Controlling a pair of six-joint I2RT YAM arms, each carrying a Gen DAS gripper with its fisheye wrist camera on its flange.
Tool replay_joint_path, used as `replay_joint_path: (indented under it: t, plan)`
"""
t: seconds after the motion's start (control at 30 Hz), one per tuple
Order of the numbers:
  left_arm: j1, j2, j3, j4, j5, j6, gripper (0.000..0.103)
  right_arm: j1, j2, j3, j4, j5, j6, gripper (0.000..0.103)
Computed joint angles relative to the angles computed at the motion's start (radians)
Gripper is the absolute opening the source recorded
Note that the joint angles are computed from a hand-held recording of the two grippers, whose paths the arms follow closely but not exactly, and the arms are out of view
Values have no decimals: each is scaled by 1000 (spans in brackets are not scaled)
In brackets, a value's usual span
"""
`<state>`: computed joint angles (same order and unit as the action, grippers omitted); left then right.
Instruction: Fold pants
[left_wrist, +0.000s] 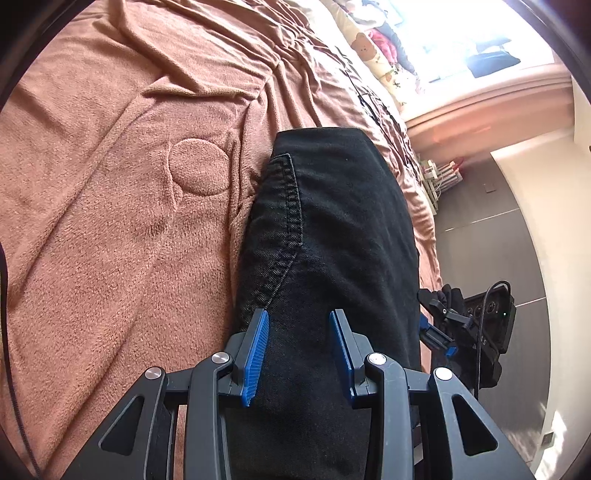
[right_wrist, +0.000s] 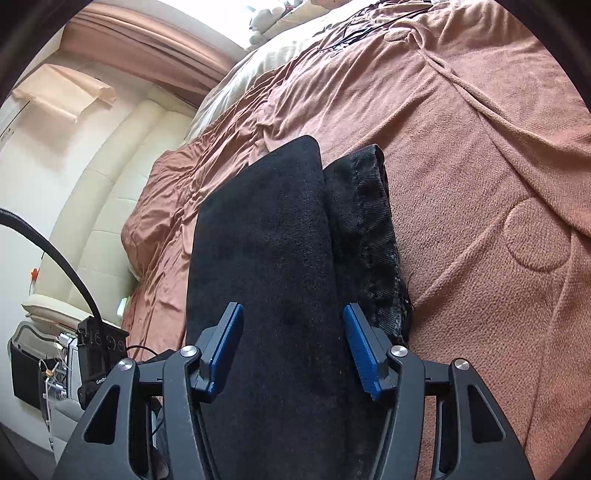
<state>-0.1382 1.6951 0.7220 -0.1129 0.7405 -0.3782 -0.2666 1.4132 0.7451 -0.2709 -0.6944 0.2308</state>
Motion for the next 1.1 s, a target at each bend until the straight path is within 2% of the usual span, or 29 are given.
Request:
replay_joint_path:
  t: [0.03,0.07,0.17,0.2,0.3,0.57,0.73,0.93,1.1]
  plan:
    - [-1,1,1,0,-1,-1,36,6,11,12,-4,11,3,42]
    - [-4,2,2,-1,-3,-2,36,10,21,26,-12,21,5,29]
    - [0,-15,-8,-9,-1,5,36,17,2,26,-22,32,15,6]
    - [0,-18,-9,-12,-2,4,36,21,-21,17,-19,37,15,4]
    - [-1,-32,-12,-26,-7,8,36,35,-124,-17,-30,66,5,3]
    - [-38,-69,-16,-36,-38,-9,36,-14,-352,-110,-102,53,-34,2]
    - [-51,-77,-19,-30,-36,-8,36,-109,-306,-166,-77,23,-54,2]
    - [-57,-90,-4,-54,-66,-1,36,-89,-230,-176,-9,70,-1,2]
    - [-31,-82,-3,-64,-58,14,36,-78,-242,-131,-63,82,23,2]
